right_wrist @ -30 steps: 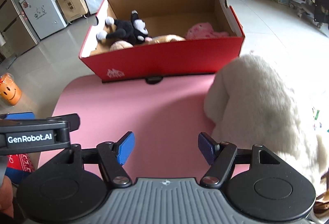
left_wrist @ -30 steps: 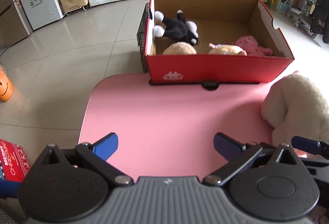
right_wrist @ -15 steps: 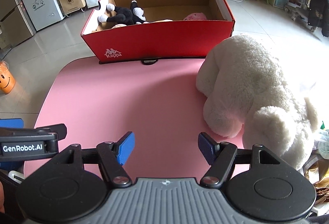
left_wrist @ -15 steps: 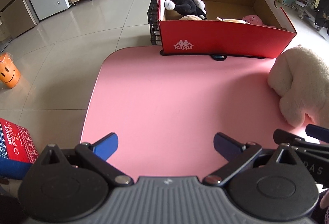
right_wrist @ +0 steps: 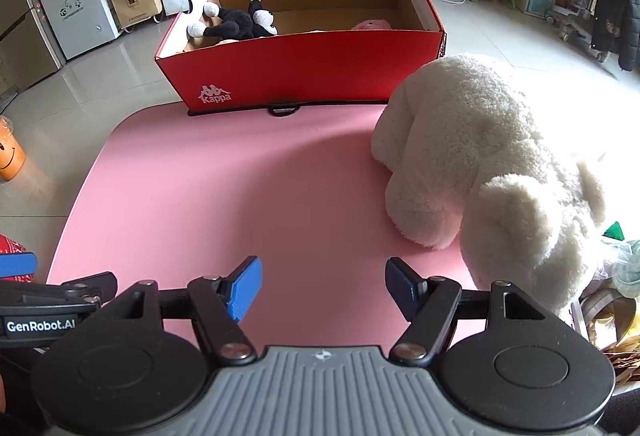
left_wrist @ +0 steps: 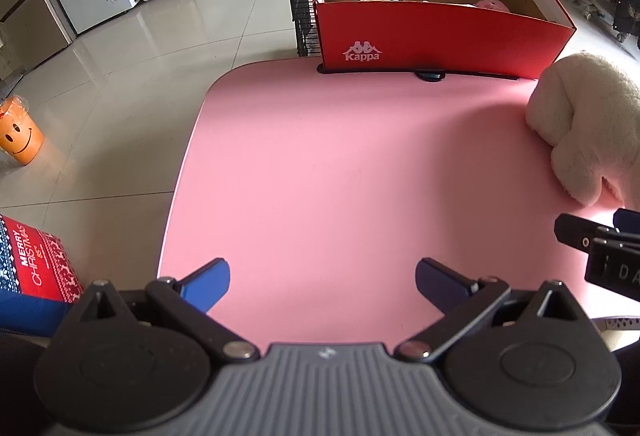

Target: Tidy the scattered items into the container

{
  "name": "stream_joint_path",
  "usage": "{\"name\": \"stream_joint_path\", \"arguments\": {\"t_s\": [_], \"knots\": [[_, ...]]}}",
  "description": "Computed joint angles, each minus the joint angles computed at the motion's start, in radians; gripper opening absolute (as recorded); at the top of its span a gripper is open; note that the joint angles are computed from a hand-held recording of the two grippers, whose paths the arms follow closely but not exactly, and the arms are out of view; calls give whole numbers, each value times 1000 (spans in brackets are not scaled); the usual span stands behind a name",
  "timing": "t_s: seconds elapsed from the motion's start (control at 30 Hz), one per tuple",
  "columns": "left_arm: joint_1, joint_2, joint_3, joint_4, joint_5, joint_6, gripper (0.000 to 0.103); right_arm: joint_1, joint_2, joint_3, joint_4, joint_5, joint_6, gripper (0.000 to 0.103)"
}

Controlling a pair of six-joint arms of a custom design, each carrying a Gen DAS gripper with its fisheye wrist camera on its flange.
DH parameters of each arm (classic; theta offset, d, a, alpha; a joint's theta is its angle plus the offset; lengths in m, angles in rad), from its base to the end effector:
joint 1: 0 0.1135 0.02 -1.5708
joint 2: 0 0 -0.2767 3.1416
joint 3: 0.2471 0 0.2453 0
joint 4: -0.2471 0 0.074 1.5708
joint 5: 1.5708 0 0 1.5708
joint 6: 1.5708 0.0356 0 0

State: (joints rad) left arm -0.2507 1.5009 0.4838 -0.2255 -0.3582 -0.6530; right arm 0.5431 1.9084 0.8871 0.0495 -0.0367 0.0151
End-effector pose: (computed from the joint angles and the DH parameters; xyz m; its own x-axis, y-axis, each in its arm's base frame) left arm 0.2079 -0.0403 0.1172 -0.8030 -0.3817 -0.4577 -0.4596 0.8856 0.0678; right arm 0.2980 0.1814 0.1126 -0.7151 -0.4140 -0.5633 -0.5234 0.8512 0.0388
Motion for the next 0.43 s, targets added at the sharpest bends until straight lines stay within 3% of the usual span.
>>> {"name": "stream_joint_path", "arguments": {"t_s": [0.43], "knots": [[-1,-55,-46,13,8,-3,103,3,-8,-35,27,20,-31,69]]}}
